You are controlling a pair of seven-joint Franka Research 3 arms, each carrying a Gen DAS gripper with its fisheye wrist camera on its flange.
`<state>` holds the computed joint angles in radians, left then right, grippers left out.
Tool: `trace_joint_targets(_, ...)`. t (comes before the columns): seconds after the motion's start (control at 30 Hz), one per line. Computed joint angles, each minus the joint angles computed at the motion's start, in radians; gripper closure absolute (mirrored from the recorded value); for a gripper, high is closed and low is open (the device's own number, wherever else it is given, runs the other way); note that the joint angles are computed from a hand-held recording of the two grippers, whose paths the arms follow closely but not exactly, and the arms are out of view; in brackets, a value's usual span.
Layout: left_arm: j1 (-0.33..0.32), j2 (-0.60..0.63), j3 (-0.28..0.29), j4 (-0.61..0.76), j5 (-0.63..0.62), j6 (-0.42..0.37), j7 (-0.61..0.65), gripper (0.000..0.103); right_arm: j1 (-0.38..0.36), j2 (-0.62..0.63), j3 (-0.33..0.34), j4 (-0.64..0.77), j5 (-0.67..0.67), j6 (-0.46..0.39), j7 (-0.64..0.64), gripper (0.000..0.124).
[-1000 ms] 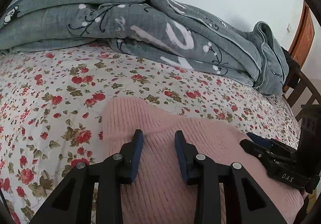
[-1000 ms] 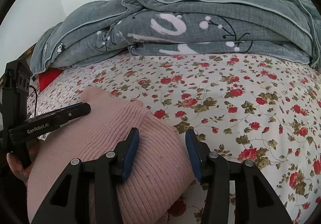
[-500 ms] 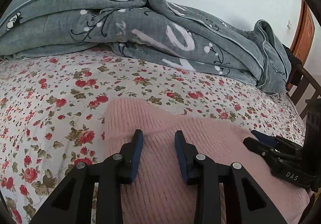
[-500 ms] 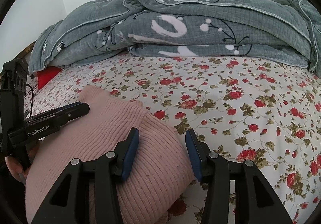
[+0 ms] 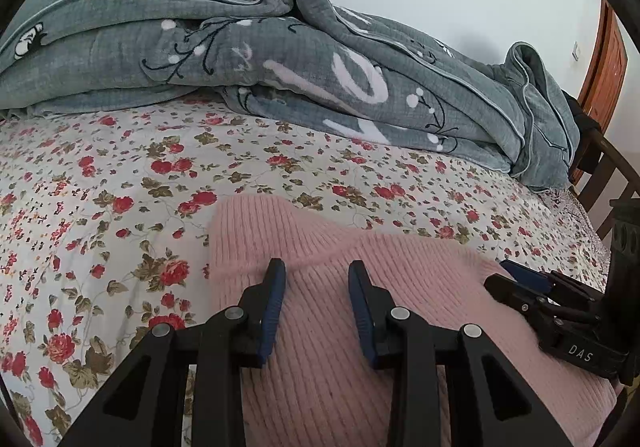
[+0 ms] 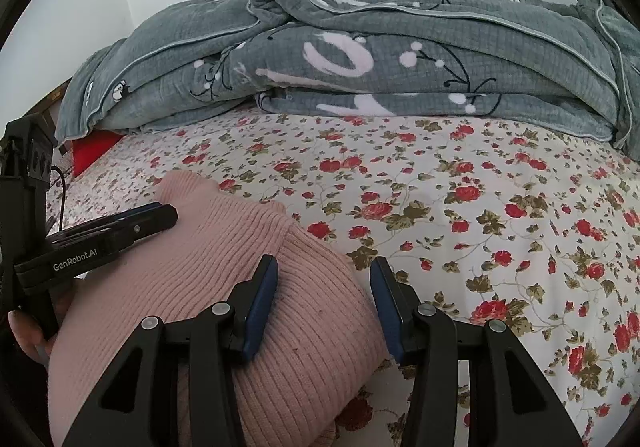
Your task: Fold small clothes
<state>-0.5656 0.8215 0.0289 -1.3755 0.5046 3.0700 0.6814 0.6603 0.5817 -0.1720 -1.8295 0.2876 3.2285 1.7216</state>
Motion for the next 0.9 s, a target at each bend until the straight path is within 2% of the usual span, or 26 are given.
trace_joint_targets(0.27,0.002,-0.001,-0.003,-0.002,-0.002,0.002,0.003,0.072,-0.008,-0.006,0.008,-0.003,-0.001,-0.004,-0.005,0.077)
trace_joint_targets(0.37,0.004,-0.002,-0.004,-0.005,-0.007,0.007,0.003,0.072,0.06,-0.004,-0.065,-0.011,-0.005,0.001,0.012,0.076)
trace_joint_targets(0.43,0.002,-0.004,-0.002,-0.009,-0.009,0.01,0.0,0.072,0.082,-0.005,-0.086,-0.014,-0.004,0.003,0.017,0.076)
trace_joint_targets(0.63,0.003,-0.013,0.001,-0.027,-0.015,0.035,-0.004,0.071,0.073,-0.019,-0.071,-0.031,0.001,0.016,0.011,0.076)
trace_joint_targets(0.73,0.007,-0.023,-0.005,-0.045,-0.019,0.056,0.006,0.066,0.061,-0.029,-0.054,-0.043,0.008,0.032,-0.002,0.076)
trace_joint_targets(0.8,-0.012,-0.04,0.014,-0.065,-0.015,0.053,0.005,0.063,0.066,-0.033,-0.055,-0.048,0.019,0.038,-0.01,0.076)
trace_joint_targets(0.87,-0.04,-0.062,0.045,-0.092,0.0,0.059,-0.002,0.046,0.06,-0.037,-0.046,-0.052,0.027,0.042,-0.02,0.076)
trace_joint_targets(0.9,-0.082,-0.077,0.095,-0.111,0.014,0.059,-0.028,0.04,0.057,-0.037,-0.042,-0.052,0.032,0.042,-0.023,0.076)
